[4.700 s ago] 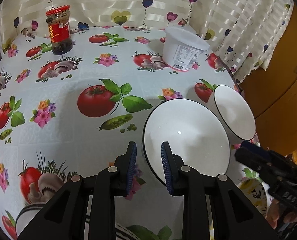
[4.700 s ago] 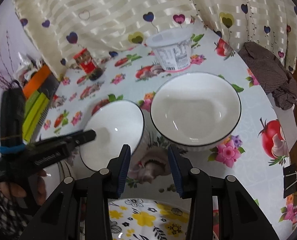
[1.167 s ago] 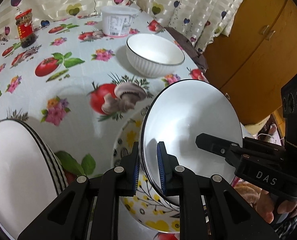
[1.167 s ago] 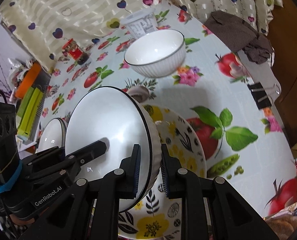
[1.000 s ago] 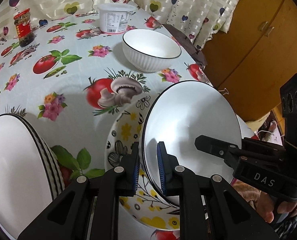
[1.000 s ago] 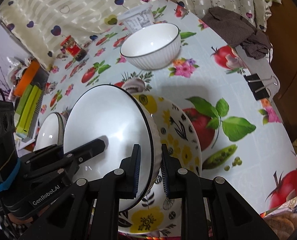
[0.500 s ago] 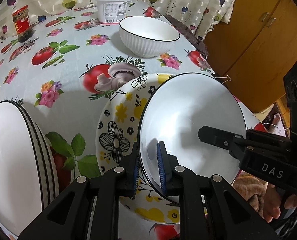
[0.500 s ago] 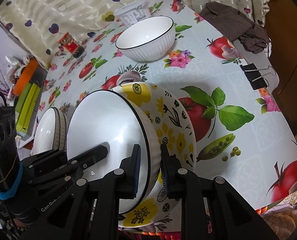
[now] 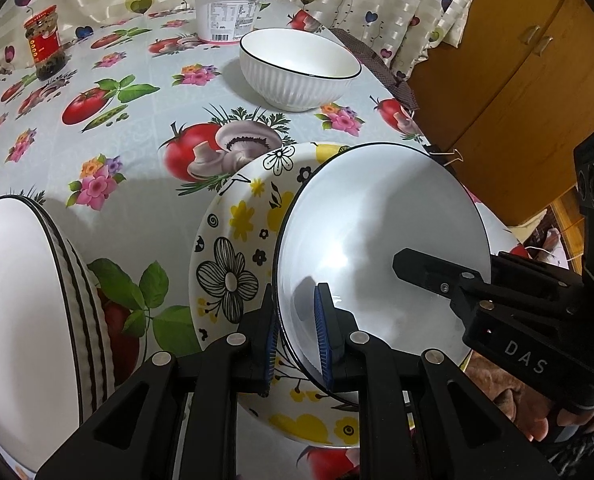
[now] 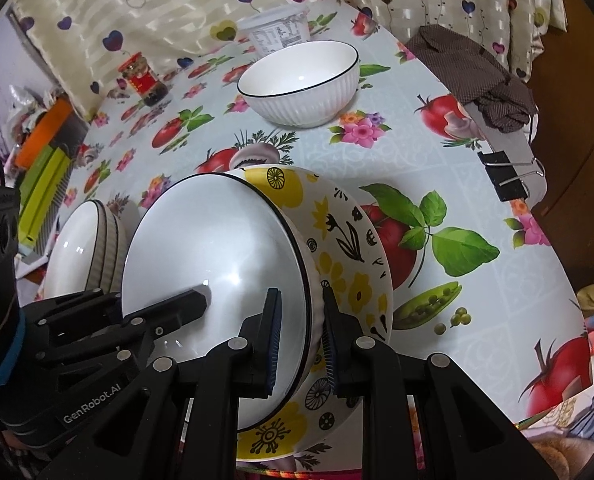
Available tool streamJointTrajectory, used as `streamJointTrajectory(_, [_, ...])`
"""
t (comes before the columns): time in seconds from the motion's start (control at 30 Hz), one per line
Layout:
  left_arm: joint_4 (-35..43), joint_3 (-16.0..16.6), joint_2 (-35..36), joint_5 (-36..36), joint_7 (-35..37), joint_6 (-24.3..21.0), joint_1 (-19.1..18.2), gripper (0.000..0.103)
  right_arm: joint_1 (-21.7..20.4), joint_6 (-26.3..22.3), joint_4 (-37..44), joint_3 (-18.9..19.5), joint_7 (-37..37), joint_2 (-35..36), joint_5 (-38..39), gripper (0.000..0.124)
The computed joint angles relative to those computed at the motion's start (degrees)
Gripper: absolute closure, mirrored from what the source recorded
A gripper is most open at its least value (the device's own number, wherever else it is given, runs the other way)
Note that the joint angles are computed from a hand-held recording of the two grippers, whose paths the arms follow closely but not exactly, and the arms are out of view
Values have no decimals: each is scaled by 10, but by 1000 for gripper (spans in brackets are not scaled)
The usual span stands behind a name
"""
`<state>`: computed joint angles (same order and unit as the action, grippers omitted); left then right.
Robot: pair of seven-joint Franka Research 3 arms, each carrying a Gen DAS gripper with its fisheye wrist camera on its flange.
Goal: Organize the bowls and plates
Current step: 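Lower the white bowl onto the floral plate and open both grippers, then move both grippers to the second white bowl and close on its rim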
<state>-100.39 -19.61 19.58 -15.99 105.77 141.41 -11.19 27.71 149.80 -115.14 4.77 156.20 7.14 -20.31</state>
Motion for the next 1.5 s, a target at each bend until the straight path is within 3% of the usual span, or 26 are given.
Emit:
streamJointTrajectory(0.27, [4,-2,2,-8,1,0,2,84,1,-2,4,-2,3,2,-4,103])
streamJointTrajectory(0.7, [9,-5,3,-21,8,10,7,78,0,0,11,-5,10,3,-24,91])
streamJointTrajectory(1.13, [23,-7,6,-36,22,21,13,78,-6,24,4,-8,15,-6,-31,89])
streamJointTrajectory(1.5, [106,-3,54,-21,7,25,13,78,-26,41,21,-16,39,-11,-76,89])
